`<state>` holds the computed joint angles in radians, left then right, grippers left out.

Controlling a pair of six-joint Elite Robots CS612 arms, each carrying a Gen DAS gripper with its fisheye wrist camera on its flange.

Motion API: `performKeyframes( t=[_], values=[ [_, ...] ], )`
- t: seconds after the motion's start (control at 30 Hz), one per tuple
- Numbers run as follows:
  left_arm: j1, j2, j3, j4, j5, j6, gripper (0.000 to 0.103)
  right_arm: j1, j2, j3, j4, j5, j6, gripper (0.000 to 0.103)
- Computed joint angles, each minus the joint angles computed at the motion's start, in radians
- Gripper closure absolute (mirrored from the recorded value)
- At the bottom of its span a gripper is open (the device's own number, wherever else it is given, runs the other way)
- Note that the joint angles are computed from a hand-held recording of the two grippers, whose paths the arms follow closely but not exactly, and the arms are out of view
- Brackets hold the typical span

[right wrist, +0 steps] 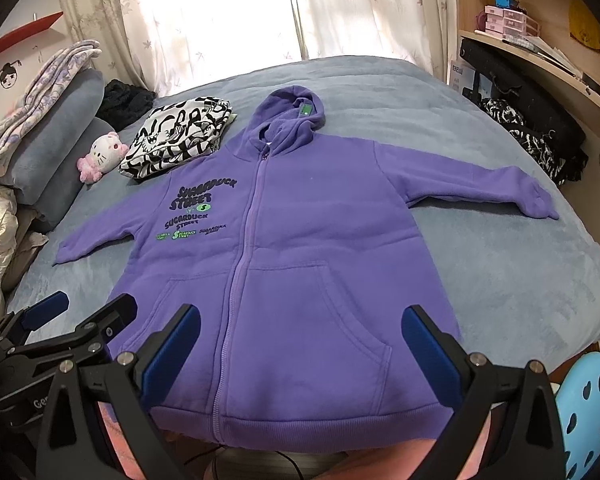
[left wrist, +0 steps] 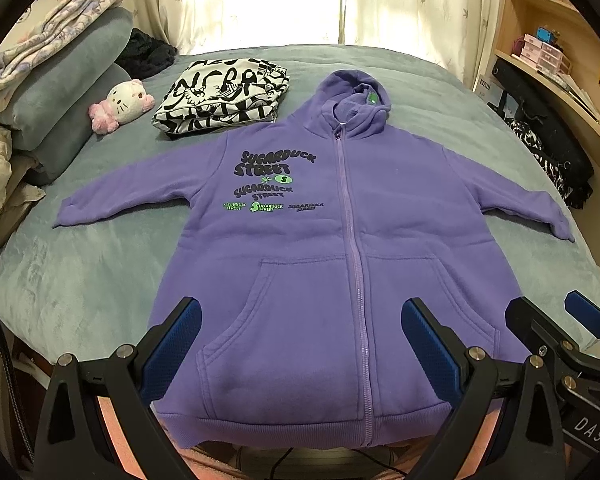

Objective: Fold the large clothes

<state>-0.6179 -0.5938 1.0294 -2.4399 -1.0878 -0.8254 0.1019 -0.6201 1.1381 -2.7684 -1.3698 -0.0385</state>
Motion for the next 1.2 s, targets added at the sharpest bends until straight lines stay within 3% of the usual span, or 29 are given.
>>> performKeyframes(
  t=[0.6,0.93,1.0,1.13,1.2],
  values=[
    [0.005,0.021,-0.049,0.040,-0.019,0.019,0.004,-0.002,0.007,-0.009,0.007,0.004,0.008,0.002],
    [0.010,0.065,-0.144,0.074,-0.018,0.059,0.004,-0.015,0.027,-0.059,0.037,0.012,0.014,0.002],
    [0.014,0.080,-0.178,0.078,-0.021,0.065,0.004,-0.016,0.036,-0.081,0.062,0.002,0.002,0.002],
    [0.017,0.130,-0.280,0.086,0.003,0.116,0.004,-0.040,0.063,-0.131,0.105,0.069,0.033,0.002],
    [0.014,0.176,-0.372,0.121,0.038,0.164,0.004,-0.043,0.077,-0.159,0.106,0.030,0.025,0.002]
  ],
)
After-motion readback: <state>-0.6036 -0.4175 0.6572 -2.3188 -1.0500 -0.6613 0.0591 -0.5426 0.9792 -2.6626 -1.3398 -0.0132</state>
